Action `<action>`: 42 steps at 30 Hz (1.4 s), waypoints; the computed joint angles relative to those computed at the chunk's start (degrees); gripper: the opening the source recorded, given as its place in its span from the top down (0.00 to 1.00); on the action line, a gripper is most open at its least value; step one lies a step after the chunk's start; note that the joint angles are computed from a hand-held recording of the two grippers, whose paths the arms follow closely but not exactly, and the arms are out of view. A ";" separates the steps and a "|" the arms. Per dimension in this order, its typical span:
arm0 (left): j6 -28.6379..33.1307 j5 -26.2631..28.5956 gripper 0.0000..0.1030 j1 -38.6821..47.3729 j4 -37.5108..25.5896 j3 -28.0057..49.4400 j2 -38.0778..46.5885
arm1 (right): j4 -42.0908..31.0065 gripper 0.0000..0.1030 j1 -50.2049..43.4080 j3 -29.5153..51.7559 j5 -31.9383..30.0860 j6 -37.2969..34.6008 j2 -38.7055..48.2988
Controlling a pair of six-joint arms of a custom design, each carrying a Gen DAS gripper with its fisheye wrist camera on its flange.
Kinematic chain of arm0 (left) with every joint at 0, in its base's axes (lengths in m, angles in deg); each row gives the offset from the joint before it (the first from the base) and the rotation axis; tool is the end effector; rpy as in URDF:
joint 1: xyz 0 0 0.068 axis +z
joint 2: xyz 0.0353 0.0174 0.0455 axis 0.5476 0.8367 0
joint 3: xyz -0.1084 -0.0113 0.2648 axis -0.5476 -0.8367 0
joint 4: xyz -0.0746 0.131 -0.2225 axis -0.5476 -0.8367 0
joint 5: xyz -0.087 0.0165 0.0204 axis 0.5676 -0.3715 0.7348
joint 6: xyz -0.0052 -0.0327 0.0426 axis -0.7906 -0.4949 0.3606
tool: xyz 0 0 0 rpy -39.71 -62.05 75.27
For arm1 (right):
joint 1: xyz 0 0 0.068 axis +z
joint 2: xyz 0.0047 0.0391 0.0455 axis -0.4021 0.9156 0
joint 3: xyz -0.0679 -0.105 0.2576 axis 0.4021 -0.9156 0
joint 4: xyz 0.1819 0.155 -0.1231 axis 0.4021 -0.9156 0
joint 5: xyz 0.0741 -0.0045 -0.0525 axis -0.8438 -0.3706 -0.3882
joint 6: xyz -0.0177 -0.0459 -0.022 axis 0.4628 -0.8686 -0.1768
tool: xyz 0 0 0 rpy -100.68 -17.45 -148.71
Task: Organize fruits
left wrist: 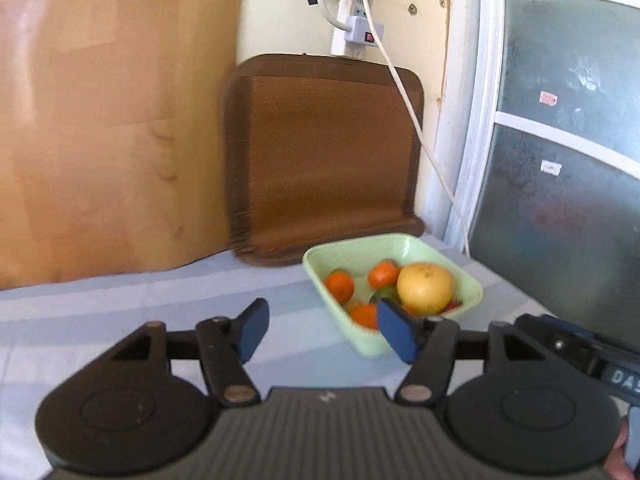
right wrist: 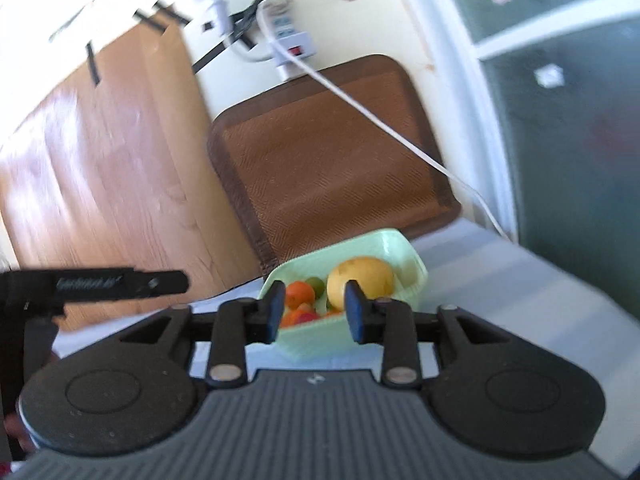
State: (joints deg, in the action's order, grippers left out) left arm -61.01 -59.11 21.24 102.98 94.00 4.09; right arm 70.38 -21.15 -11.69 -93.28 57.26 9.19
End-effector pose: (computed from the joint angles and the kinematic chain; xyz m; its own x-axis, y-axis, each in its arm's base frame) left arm 0.2662 -0.0557 0.1947 -0.4993 0.0299 -0.8659 0.1524 0.9869 -0.0538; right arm 0.2308 0.0191 0.1550 -0.3691 0.2555 -0.8936 -0.1828 0.9227 0.3394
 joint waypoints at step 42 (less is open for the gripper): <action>-7.34 -21.31 0.00 -9.03 -14.42 -17.16 -31.69 | -29.09 0.32 17.38 -9.07 12.83 6.84 -39.26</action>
State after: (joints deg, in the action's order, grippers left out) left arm -68.35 -80.42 12.21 88.56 76.84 -27.60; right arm 41.29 -3.77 -20.76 -80.46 64.10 -30.06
